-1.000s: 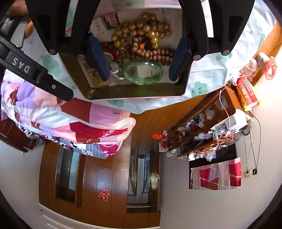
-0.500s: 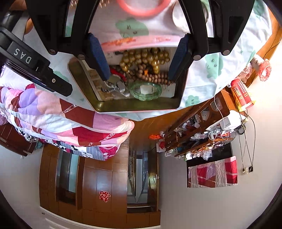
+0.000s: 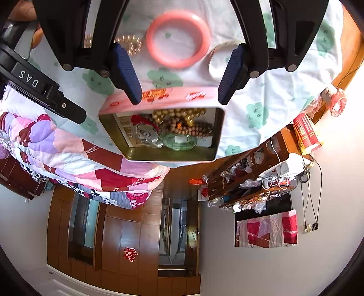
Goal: Organize jewelry
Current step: 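Withdraw both tools from the tin and move the right tool to the pearls, then grasp the pearl strand with the right tool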
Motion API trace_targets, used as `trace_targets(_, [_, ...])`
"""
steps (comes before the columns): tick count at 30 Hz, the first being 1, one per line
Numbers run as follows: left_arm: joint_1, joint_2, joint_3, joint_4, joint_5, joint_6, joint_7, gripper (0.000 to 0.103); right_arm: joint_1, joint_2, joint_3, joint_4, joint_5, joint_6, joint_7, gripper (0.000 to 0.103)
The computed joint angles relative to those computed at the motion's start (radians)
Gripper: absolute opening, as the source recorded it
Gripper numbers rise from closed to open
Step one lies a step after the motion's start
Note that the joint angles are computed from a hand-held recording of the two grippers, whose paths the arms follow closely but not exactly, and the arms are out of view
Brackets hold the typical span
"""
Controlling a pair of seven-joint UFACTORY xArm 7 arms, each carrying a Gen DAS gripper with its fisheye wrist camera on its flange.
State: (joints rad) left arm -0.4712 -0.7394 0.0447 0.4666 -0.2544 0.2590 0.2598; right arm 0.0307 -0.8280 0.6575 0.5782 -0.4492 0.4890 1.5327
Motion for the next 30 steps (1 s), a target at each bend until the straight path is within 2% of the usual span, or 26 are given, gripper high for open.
trace_targets(3, [-0.006, -0.056, 0.040, -0.030, -0.010, 0.043, 0.029, 0.070, 0.033, -0.008, 0.000, -0.008, 0.012, 0.025, -0.006, 0.055])
trace_targets(12, [0.110, -0.170, 0.071, -0.104, -0.004, 0.132, 0.051, 0.070, 0.146, 0.002, -0.050, -0.040, 0.061, 0.031, -0.049, 0.055])
trace_targets(17, [0.132, -0.178, 0.110, -0.100, -0.033, 0.187, 0.065, 0.070, 0.231, 0.065, -0.106, -0.029, 0.098, 0.041, -0.157, 0.055])
trace_targets(20, [0.147, -0.187, 0.103, -0.103, -0.042, 0.192, 0.076, 0.070, 0.278, 0.097, -0.134, -0.022, 0.119, 0.047, -0.227, 0.055])
trace_targets(25, [0.160, -0.205, 0.098, -0.112, -0.044, 0.204, 0.095, 0.070, 0.332, 0.209, -0.172, 0.054, 0.121, 0.120, -0.412, 0.055])
trace_targets(30, [0.168, -0.209, 0.105, -0.110, -0.050, 0.222, 0.110, 0.070, 0.360, 0.320, -0.189, 0.108, 0.122, 0.186, -0.521, 0.055])
